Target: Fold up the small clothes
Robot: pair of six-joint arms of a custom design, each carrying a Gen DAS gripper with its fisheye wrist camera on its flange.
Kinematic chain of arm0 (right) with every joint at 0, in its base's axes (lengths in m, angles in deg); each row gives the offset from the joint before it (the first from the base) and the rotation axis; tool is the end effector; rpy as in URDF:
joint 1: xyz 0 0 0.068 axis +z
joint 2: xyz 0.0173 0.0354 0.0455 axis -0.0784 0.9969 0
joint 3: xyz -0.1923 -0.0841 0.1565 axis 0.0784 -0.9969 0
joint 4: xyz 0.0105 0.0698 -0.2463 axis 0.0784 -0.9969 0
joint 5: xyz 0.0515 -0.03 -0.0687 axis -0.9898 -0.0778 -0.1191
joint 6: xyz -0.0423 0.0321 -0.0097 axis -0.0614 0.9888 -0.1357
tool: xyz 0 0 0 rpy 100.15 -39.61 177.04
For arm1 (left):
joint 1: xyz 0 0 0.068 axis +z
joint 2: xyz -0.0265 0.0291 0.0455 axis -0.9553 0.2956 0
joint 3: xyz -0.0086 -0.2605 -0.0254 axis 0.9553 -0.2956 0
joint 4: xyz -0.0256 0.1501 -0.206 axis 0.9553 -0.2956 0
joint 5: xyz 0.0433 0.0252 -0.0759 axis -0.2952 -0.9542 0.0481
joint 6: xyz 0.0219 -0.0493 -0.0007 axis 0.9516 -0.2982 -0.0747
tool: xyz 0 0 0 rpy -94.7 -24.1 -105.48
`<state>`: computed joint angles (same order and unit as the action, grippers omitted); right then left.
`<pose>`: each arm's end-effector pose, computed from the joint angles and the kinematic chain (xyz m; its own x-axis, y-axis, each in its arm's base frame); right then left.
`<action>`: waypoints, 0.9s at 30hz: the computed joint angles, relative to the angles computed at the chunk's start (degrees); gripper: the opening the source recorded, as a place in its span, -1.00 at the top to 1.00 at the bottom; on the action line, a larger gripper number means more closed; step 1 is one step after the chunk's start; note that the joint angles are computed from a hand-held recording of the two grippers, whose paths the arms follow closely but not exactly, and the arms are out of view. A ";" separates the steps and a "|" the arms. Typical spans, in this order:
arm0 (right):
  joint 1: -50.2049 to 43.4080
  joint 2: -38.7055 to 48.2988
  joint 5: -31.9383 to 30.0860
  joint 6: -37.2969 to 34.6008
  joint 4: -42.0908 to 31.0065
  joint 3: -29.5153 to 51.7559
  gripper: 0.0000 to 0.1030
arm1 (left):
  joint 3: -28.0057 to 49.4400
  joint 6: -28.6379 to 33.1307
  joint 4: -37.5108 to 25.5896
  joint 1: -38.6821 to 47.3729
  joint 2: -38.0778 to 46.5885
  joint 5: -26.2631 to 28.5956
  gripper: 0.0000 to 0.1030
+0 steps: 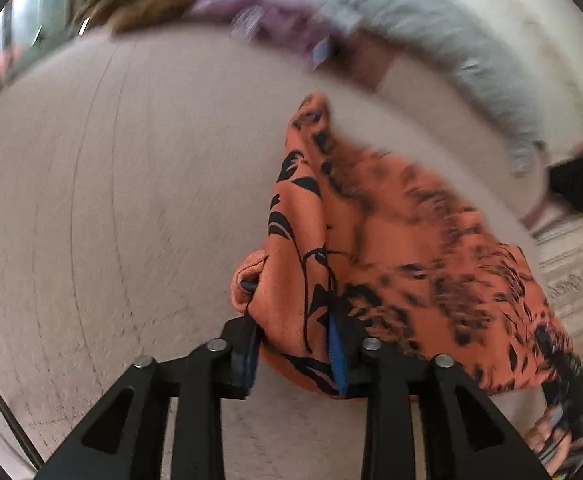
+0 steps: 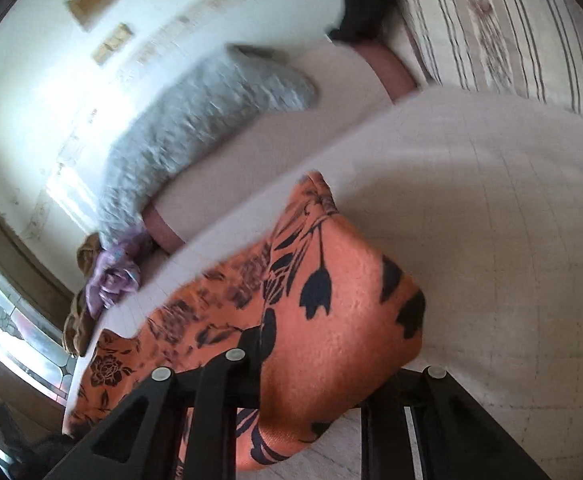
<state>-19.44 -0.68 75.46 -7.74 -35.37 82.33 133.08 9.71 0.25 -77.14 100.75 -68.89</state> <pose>0.1511 -0.0361 0.1898 -0.3308 0.7383 -0.5878 0.4825 0.6676 0.5670 0.3189 -0.0345 0.1700 -0.8909 -0.1271 -0.4360 0.0359 0.9373 -0.3466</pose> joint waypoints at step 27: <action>49.30 25.01 26.56 16.07 -0.94 29.51 0.59 | 7.57 -0.31 0.24 9.84 2.82 -13.46 -0.13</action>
